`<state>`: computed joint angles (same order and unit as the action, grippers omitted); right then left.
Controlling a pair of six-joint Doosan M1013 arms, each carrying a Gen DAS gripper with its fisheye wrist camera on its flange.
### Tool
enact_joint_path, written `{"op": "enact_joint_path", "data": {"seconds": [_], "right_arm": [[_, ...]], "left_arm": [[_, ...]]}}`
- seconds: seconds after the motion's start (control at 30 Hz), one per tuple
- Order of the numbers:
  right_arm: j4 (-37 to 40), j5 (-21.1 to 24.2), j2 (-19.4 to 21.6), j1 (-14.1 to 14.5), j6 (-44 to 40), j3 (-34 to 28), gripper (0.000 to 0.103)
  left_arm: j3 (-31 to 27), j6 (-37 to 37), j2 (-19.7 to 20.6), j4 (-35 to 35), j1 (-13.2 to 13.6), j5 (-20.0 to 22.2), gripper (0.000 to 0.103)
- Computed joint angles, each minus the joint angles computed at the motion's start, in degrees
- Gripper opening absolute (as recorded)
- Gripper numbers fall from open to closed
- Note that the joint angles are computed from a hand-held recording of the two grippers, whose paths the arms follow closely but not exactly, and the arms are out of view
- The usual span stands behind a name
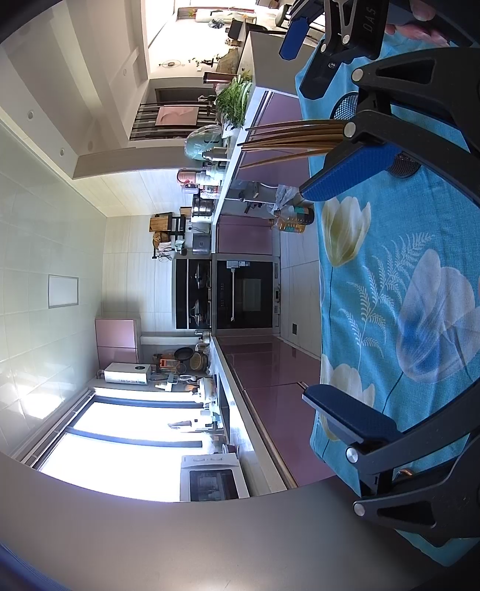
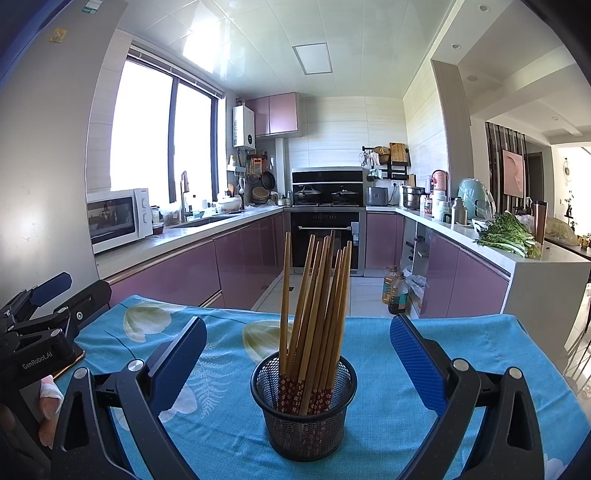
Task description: Organize utensils
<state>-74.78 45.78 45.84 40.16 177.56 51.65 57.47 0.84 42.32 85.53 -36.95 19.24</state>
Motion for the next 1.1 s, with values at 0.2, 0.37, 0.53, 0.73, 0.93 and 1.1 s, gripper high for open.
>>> {"op": "enact_joint_path", "data": {"seconds": [0.2,0.37,0.53,0.73,0.93,1.1], "right_arm": [[-0.2,0.0,0.0,0.0,0.3,0.1,0.096],[-0.2,0.1,0.0,0.0,0.3,0.2,0.096],[-0.1,-0.2,-0.1,0.0,0.4,0.2,0.096],[0.2,-0.1,0.0,0.0,0.1,0.0,0.096],[0.6,-0.2,0.1,0.0,-0.2,-0.2,0.096],[0.6,-0.1,-0.2,-0.1,-0.2,0.5,0.096]], "left_arm": [[0.1,-0.2,0.0,0.1,0.0,0.0,0.098],[0.1,-0.2,-0.1,0.2,0.0,-0.1,0.098],[0.3,-0.6,-0.1,0.6,0.0,0.0,0.098],[0.3,-0.5,-0.1,0.6,0.0,0.0,0.098],[0.5,-1.3,-0.2,2.0,0.0,0.2,0.098],[0.1,3.2,0.0,-2.3,0.1,-0.6,0.098]]}}
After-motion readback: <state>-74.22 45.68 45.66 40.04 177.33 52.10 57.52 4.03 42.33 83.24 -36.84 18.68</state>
